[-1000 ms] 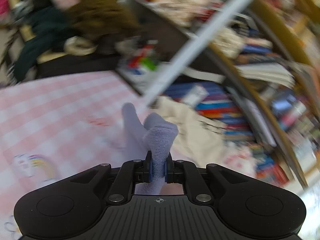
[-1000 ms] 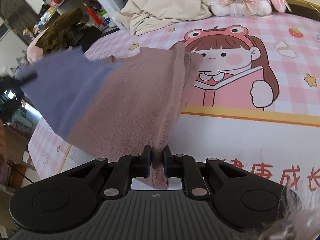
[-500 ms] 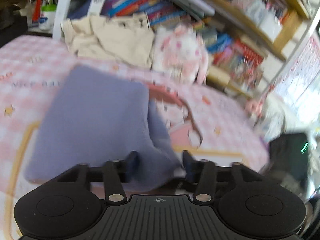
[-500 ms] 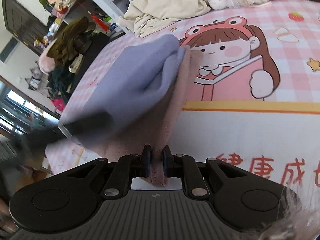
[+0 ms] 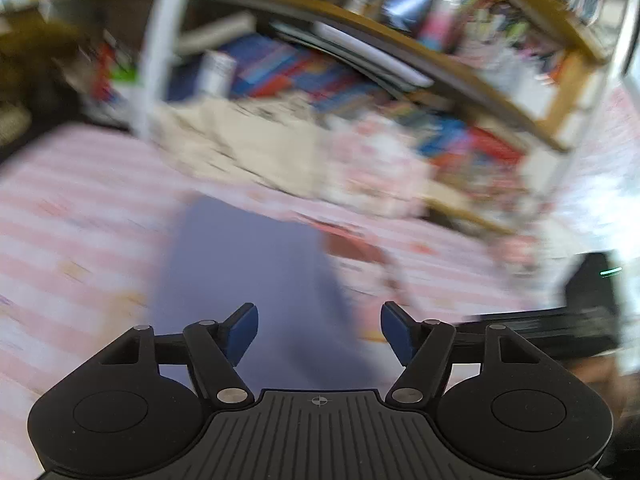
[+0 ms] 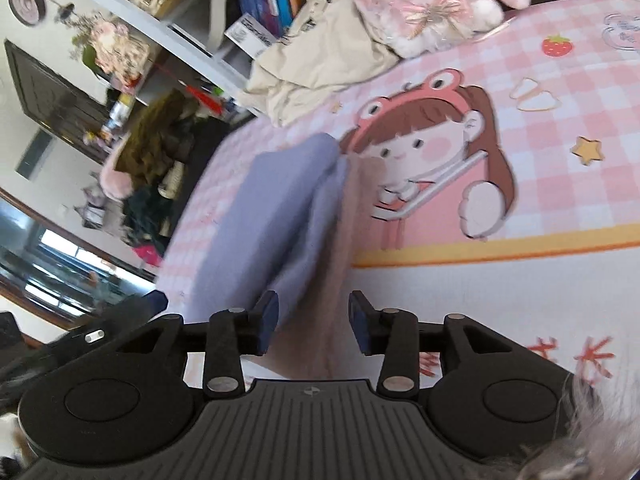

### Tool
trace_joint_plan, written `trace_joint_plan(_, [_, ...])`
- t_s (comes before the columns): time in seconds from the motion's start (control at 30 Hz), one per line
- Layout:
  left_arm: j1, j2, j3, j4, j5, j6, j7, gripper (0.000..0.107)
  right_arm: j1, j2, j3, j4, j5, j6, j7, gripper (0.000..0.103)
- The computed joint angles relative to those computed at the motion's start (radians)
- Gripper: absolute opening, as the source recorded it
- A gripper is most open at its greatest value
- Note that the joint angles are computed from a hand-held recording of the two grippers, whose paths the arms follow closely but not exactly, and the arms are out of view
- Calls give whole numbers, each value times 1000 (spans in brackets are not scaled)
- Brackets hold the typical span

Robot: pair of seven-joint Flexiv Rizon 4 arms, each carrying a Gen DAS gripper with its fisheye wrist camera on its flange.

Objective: Fold clothes

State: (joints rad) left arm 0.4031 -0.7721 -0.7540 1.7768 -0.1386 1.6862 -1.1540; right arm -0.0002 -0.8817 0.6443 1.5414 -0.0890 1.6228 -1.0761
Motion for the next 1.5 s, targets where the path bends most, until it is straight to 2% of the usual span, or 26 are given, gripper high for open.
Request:
trace_joint_plan(0.07, [-131, 35, 163, -31, -101, 13, 73, 69, -18, -36, 51, -43, -5, -22, -10, 48])
trace_joint_plan(0.1, [-168, 33, 222, -55, -66, 4, 60, 67, -24, -53, 72, -66, -3, -36, -16, 51])
trace_joint_plan(0.13, [-177, 25, 248, -75, 0, -10, 32, 65, -23, -71, 87, -93, -1, -55, -22, 52])
trace_joint_plan(0.17, [-173, 16, 242, -82, 11, -30, 62, 65, -20, -89, 99, -123, 4, -78, -30, 53])
trace_joint_plan(0.2, [-162, 4, 225, -86, 19, -51, 100, 56, -9, -100, 99, -152, 13, -102, -33, 53])
trace_joint_plan(0.23, [-163, -3, 224, -94, 18, -89, 135, 40, 10, -107, 82, -180, 26, -125, -22, 53])
trace_joint_plan(0.3, [-207, 0, 284, -103, 3, -140, 161, 30, 52, -121, 38, -240, 53, -167, 11, 53])
trace_joint_plan(0.37, [-250, -1, 340, -109, -18, -171, 168, 27, 90, -137, -8, -289, 81, -185, 40, 53])
trace_joint_plan(0.63, [-259, 12, 342, -93, -107, -185, 270, 27, 199, -177, -158, -423, 170, -165, 85, 48])
trace_joint_plan(0.67, [-255, 11, 336, -90, -118, -183, 284, 27, 212, -179, -181, -436, 172, -167, 93, 39])
trace_joint_plan(0.7, [-249, 12, 328, -85, -129, -183, 297, 28, 224, -178, -204, -446, 167, -175, 94, 21])
trace_joint_plan(0.77, [-253, 17, 333, -84, -151, -194, 307, 28, 238, -166, -229, -438, 136, -166, 39, 16])
trace_joint_plan(0.8, [-264, 17, 346, -93, -161, -203, 307, 29, 257, -150, -256, -405, 106, -111, -13, 16])
trace_joint_plan(0.87, [-297, 19, 383, -108, -177, -217, 297, 30, 303, -122, -323, -328, 16, 42, -126, 15])
trace_joint_plan(0.9, [-313, 20, 402, -114, -184, -222, 289, 30, 347, -114, -398, -303, -14, 89, -135, 15])
trace_joint_plan(0.93, [-318, 20, 407, -115, -187, -222, 294, 30, 386, -111, -479, -296, -48, 72, -80, 16])
trace_joint_plan(0.97, [-321, 20, 410, -116, -189, -223, 300, 30, 404, -113, -534, -309, -91, -11, 17, 17])
trace_joint_plan(1.0, [-319, 21, 407, -116, -190, -226, 311, 31, 415, -119, -557, -329, -69, -70, 54, 22])
trace_joint_plan(1.07, [-318, 25, 408, -116, -197, -237, 324, 32, 391, -138, -516, -373, 11, -128, 43, 27])
trace_joint_plan(1.1, [-316, 29, 407, -116, -204, -246, 328, 33, 388, -135, -517, -369, 9, -131, 62, 33])
trace_joint_plan(1.17, [-300, 39, 388, -106, -225, -252, 342, 34, 440, -100, -612, -321, 21, -102, 92, 44])
trace_joint_plan(1.23, [-246, 51, 318, -70, -251, -218, 388, 34, 462, -61, -689, -237, -114, -58, 247, 44])
trace_joint_plan(1.3, [-171, 56, 222, -24, -267, -153, 439, 35, 435, -21, -641, -190, -143, -54, 246, 44])
trace_joint_plan(1.4, [-112, 54, 160, 0, -254, -99, 443, 36, 340, 20, -406, -203, 115, -108, -116, 47])
trace_joint_plan(1.43, [-112, 50, 163, -8, -250, -95, 429, 36, 295, 20, -325, -203, 128, -127, -154, 47])
trace_joint_plan(1.5, [-117, 35, 175, -31, -248, -95, 393, 36, 234, 0, -232, -181, -9, -150, -40, 45])
